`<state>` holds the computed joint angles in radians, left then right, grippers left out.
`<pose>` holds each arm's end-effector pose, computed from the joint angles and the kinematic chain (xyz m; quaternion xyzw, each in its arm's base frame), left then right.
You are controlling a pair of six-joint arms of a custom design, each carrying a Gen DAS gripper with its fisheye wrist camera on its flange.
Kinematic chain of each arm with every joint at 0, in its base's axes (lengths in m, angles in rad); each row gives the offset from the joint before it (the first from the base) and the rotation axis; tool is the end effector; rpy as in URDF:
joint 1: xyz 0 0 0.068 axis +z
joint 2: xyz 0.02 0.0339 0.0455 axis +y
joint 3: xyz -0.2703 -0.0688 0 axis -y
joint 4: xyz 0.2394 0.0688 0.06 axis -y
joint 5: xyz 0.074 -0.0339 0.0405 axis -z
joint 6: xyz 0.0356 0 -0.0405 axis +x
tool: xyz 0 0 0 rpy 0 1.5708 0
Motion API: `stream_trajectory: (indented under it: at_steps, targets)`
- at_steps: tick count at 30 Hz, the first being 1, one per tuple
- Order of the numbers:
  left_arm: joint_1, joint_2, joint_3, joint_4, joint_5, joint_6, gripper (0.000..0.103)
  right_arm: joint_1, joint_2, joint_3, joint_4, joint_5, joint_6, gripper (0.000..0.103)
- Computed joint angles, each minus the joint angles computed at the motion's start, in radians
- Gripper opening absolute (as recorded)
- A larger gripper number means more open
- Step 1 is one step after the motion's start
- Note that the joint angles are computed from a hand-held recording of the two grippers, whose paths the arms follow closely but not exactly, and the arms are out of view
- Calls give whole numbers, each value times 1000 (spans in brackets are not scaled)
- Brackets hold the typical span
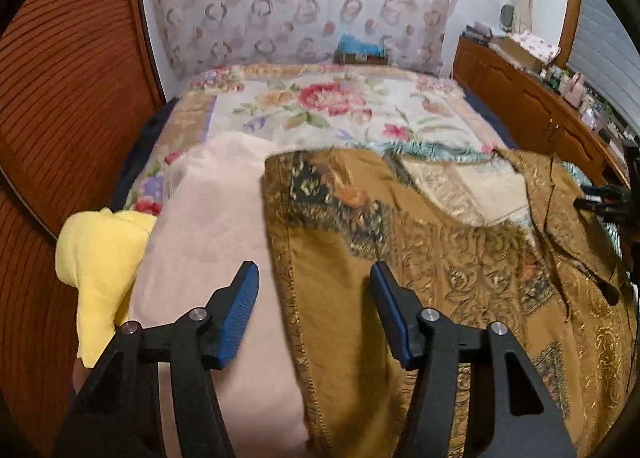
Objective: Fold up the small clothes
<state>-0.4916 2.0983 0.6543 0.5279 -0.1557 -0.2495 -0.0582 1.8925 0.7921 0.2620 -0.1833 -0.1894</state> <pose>0.2779 -0.1426 0.0306 0.0892 0.9401 -0.0474 0.3255 0.3401 -0.0133 0.1027 -0.0937 0.9256 0.0408 0.3644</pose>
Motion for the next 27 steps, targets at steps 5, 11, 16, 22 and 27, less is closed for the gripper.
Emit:
stream_trajectory:
  at_steps: [5, 11, 16, 22, 27]
  targets:
    - [11, 27, 27, -14, 24, 8, 59, 19, -4, 11, -8, 4, -33, 51]
    - [-22, -14, -16, 34, 23, 30, 8, 53, -16, 16, -38, 2, -93, 5]
    - [-91, -144, -96, 52, -1, 29, 6, 67, -98, -91, 78, 14, -61, 4]
    - [-249, -400, -250, 64, -106, -8, 6, 32, -316, -304, 177, -53, -48, 4]
    - [-414, -610, -375, 33, -220, -73, 6, 2, -620, -512, 153, -107, -48, 4]
